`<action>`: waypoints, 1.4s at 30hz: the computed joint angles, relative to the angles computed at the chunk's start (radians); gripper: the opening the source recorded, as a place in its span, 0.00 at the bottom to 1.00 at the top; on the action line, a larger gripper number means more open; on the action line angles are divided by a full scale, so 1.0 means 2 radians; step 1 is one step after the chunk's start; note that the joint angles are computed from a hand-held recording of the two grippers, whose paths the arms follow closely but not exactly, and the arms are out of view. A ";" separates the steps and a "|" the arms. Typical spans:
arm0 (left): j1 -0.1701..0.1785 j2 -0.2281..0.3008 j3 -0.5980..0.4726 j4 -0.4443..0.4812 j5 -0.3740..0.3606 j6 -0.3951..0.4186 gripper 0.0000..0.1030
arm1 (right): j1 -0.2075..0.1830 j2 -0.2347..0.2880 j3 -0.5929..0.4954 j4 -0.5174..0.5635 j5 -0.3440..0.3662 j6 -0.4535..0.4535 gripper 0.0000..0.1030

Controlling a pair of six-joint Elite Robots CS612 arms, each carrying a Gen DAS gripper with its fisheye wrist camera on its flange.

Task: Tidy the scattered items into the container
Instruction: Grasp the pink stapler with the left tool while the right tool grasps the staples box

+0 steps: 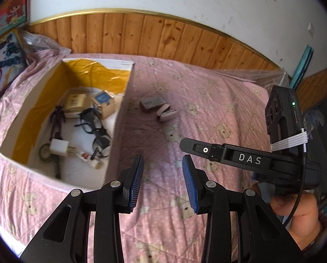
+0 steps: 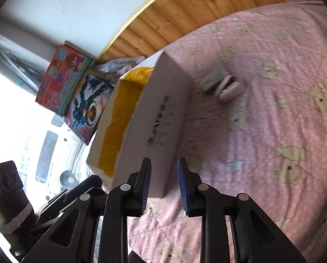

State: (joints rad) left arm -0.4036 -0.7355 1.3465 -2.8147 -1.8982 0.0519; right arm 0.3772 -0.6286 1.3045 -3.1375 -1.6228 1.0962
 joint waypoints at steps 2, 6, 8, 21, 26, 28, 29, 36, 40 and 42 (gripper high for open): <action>-0.003 0.006 -0.011 0.009 -0.001 -0.002 0.37 | -0.006 -0.003 0.013 -0.011 -0.002 0.014 0.33; -0.010 0.021 -0.036 0.031 0.001 0.001 0.37 | -0.018 0.000 0.022 -0.022 0.000 0.034 0.38; -0.011 0.032 -0.054 0.045 0.005 -0.005 0.37 | -0.027 0.007 0.016 -0.019 0.008 0.035 0.38; -0.017 0.110 -0.181 0.131 -0.009 -0.059 0.37 | -0.074 0.064 -0.083 0.101 0.018 -0.101 0.39; -0.014 0.131 -0.216 0.164 -0.018 -0.074 0.38 | -0.086 0.077 -0.088 0.091 0.136 -0.153 0.39; -0.012 0.135 -0.219 0.166 -0.025 -0.077 0.39 | -0.089 0.076 -0.076 0.067 0.202 -0.153 0.34; -0.012 0.136 -0.219 0.166 -0.023 -0.074 0.39 | -0.088 0.068 -0.067 0.072 0.205 -0.172 0.34; -0.019 0.140 -0.216 0.158 0.004 -0.057 0.39 | -0.095 0.070 -0.081 0.081 0.137 -0.182 0.65; -0.018 0.141 -0.216 0.156 0.021 -0.071 0.40 | -0.095 0.102 -0.147 0.138 0.101 -0.205 0.67; -0.020 0.139 -0.211 0.152 0.028 -0.074 0.40 | -0.092 0.115 -0.176 0.153 0.088 -0.231 0.73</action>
State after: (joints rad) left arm -0.4430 -0.4579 0.9236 -2.5097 -1.8423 -0.0960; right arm 0.1936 -0.3985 0.9516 -2.8324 -1.4461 0.6336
